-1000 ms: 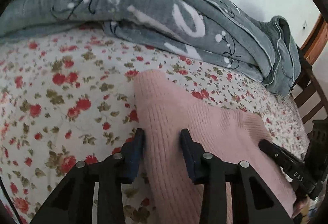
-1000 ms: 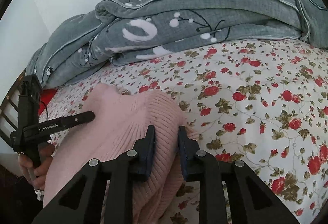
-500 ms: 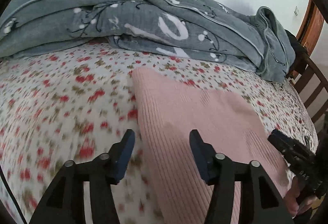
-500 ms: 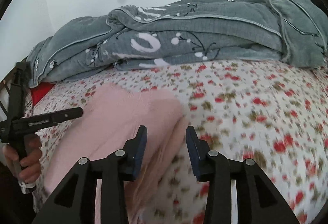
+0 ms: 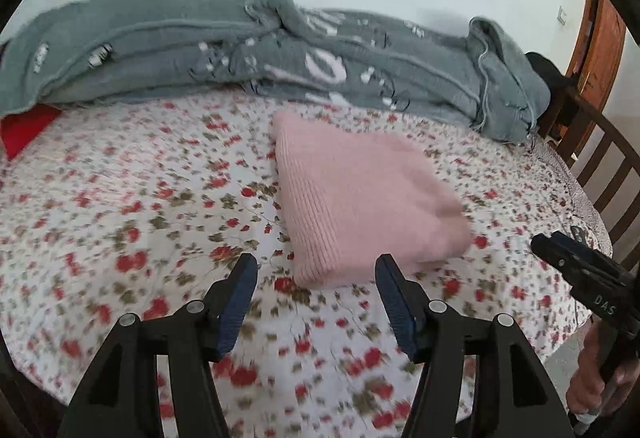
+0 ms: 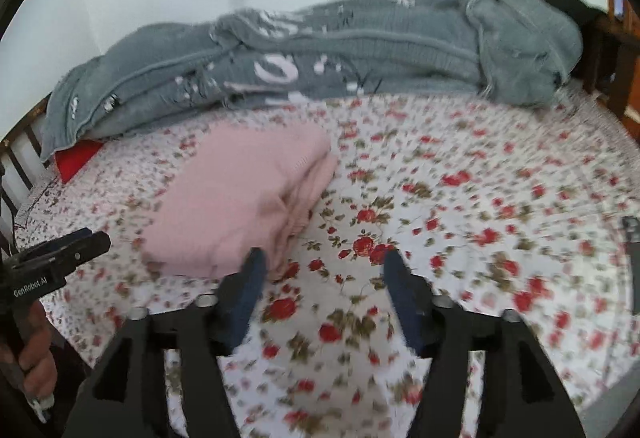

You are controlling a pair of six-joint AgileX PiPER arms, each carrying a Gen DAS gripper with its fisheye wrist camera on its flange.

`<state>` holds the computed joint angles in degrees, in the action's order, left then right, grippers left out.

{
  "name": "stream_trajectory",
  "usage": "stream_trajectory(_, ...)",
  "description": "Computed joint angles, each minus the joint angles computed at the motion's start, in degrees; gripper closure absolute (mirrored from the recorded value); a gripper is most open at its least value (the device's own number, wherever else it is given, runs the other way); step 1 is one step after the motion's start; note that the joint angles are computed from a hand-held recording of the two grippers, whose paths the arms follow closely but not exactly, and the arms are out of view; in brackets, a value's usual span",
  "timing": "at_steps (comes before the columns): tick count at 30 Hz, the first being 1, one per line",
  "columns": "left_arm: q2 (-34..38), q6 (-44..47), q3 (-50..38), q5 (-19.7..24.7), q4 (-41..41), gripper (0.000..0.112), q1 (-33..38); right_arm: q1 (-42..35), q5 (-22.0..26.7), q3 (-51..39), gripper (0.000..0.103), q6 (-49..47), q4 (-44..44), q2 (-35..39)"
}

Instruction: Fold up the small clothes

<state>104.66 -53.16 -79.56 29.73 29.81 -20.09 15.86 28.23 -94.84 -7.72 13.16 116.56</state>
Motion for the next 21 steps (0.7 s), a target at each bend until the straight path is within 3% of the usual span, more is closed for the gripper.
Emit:
stream_trajectory(3, -5.04, -7.05, 3.15, 3.70, 6.11, 0.045, -3.79, 2.02, -2.93, 7.76, 0.026, 8.08, -8.47, -8.15)
stream_trajectory(6, -8.68, -13.77, 4.87, 8.64, 12.09, 0.041, -7.90, 3.14, -3.81, 13.02, 0.022, 11.19, -11.82, -14.35)
stream_trajectory(12, -12.98, -19.31, 5.78, 16.10, 16.82, 0.031, -14.69, 4.52, -4.04, 19.32, 0.002, 16.68, -17.58, -22.08)
stream_trajectory(15, -14.28, -21.73, 6.21, 18.49, 18.53, 0.031, -17.43, 4.83, -4.27, 21.78, 0.001, 19.65, -21.06, -24.78)
stream_trajectory(21, -14.01, -24.95, 5.40, 21.69, 21.87, 0.031, -20.76, 3.78, -5.28, 24.80, 0.001, 17.99, -19.43, -27.62)
